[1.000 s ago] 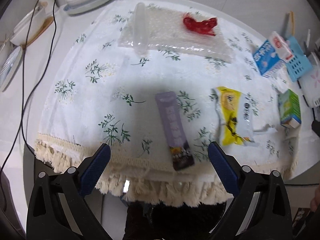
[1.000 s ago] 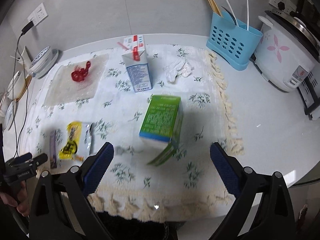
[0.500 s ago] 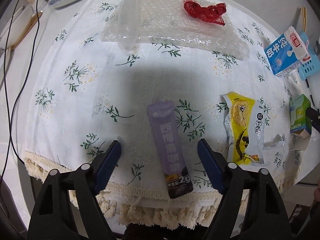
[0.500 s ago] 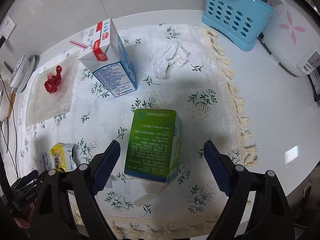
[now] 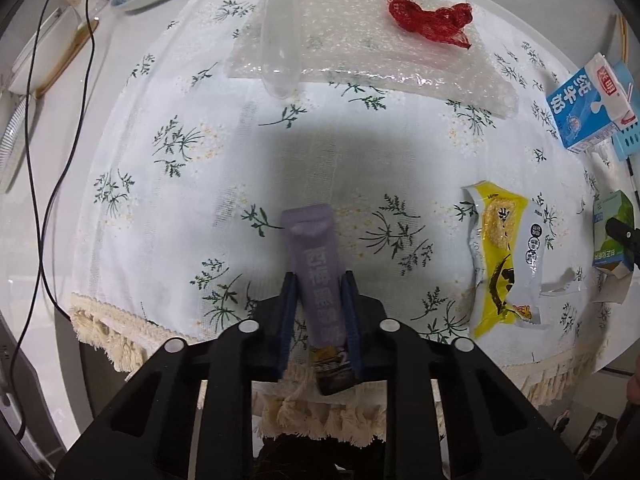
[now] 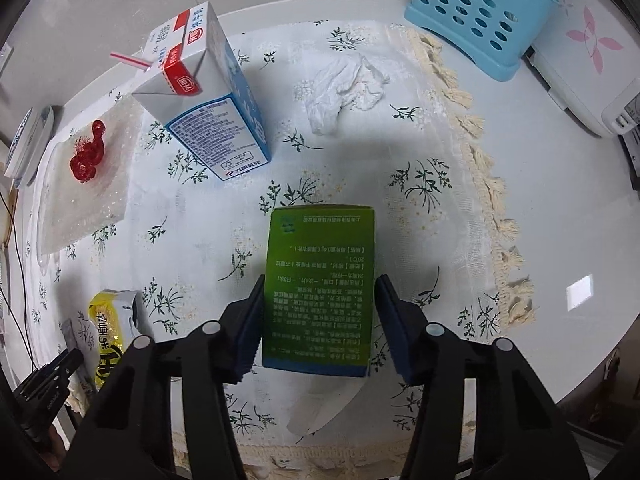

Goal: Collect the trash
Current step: 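Grasp the purple sachet with the left tool while the right tool grasps the green box, then carry the purple sachet and green box down over the trash bin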

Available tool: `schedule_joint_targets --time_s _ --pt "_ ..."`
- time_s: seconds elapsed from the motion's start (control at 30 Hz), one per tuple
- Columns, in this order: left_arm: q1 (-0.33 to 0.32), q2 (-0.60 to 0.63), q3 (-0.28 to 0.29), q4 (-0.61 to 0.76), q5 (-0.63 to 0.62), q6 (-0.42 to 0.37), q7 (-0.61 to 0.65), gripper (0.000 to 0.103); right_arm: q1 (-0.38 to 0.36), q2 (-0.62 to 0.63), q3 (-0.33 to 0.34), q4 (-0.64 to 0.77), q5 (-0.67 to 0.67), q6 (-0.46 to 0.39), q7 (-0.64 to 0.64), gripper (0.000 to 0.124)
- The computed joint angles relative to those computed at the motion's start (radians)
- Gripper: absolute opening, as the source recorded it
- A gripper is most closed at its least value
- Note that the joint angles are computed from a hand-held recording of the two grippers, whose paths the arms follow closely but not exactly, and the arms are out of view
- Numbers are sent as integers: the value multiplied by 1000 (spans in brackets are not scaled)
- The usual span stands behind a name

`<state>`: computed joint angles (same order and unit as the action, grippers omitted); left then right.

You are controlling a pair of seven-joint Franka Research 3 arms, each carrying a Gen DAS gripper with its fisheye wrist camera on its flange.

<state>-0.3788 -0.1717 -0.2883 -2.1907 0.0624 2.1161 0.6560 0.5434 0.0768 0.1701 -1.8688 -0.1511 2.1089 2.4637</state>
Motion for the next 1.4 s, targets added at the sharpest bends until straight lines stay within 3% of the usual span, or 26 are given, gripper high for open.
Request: schedule_joint_targets --time_s 0.2,0.63,1.13,1.4 --pt "1 -3 4 -12 -10 25 7 13 4 -9 1 -10 -27 12 20 45" --pt "-10 -116 2 -69 1 67 15 13 4 -90 30 -66 -81 54 57 45" --pt "-36 -180 -37 -41 83 89 -31 13 10 -219 108 -124 -194 49 102 45" --pt "-69 -225 -44 -58 69 126 -38 13 15 -297 156 -172 -215 64 130 45"
